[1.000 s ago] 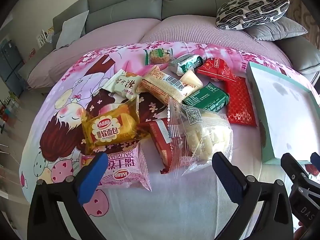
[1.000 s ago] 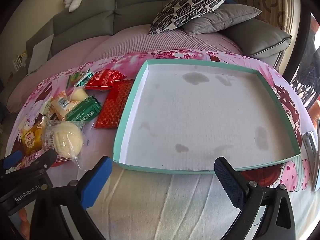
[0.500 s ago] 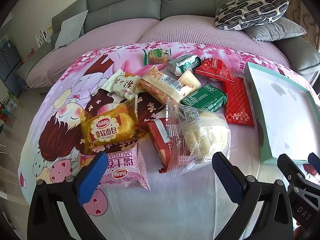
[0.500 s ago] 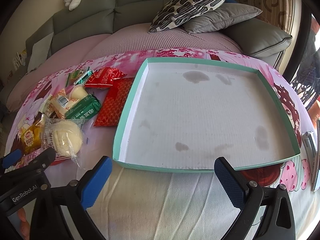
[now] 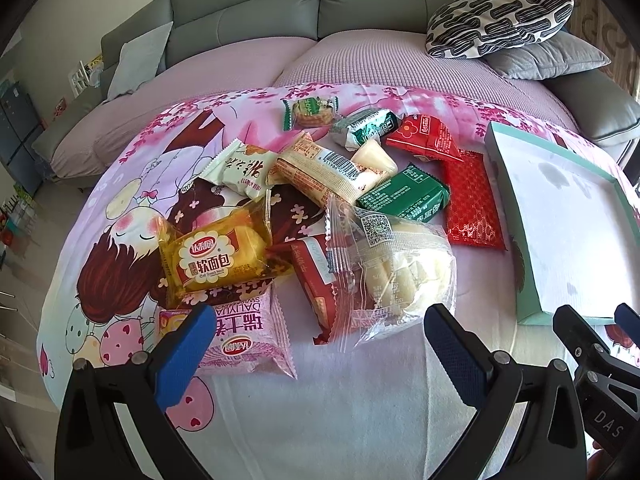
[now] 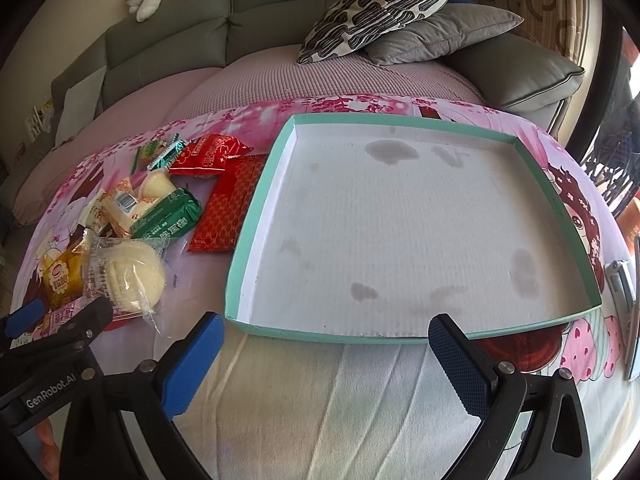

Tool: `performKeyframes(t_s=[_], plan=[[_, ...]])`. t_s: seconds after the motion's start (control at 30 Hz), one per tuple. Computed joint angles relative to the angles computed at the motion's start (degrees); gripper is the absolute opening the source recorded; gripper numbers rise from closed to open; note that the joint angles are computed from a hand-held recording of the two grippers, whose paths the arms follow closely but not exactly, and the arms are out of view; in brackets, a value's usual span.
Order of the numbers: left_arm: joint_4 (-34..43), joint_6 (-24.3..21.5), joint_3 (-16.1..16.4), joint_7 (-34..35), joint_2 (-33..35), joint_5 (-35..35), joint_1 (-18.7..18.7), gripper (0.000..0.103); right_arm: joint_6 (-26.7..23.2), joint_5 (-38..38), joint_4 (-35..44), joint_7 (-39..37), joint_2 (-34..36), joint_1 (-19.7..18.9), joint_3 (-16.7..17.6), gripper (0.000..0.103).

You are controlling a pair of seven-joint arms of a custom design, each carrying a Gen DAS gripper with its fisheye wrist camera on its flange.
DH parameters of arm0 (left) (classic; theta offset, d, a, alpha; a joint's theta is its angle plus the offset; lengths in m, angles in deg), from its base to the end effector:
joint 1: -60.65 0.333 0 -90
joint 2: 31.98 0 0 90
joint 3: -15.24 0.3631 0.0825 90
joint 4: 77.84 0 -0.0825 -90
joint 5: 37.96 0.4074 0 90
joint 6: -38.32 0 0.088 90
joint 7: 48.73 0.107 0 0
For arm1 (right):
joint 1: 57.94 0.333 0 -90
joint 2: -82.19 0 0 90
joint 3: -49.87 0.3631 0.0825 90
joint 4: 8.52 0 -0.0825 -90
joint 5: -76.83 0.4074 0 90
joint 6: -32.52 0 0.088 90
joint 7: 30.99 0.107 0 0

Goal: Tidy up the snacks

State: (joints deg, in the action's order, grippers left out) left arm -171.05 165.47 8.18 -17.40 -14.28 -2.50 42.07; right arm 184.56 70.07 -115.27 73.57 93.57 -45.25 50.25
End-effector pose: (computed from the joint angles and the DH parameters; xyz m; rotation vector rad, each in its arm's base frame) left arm 0.6574 -0.2827 0.5137 -2.0780 1.5667 -0.3395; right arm 0.6650 0.1574 0.5135 -1.9173 1.8040 -0.5119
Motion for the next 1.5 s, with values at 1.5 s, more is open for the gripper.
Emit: performKeyframes(t_s=[1.5], plan=[[-2.7, 5.1, -0.3, 0.2, -2.9, 0.1, 0.8, 0.103, 0.7, 0.5, -0.1, 0.5, -0.5, 0.0, 0.1, 0.103]])
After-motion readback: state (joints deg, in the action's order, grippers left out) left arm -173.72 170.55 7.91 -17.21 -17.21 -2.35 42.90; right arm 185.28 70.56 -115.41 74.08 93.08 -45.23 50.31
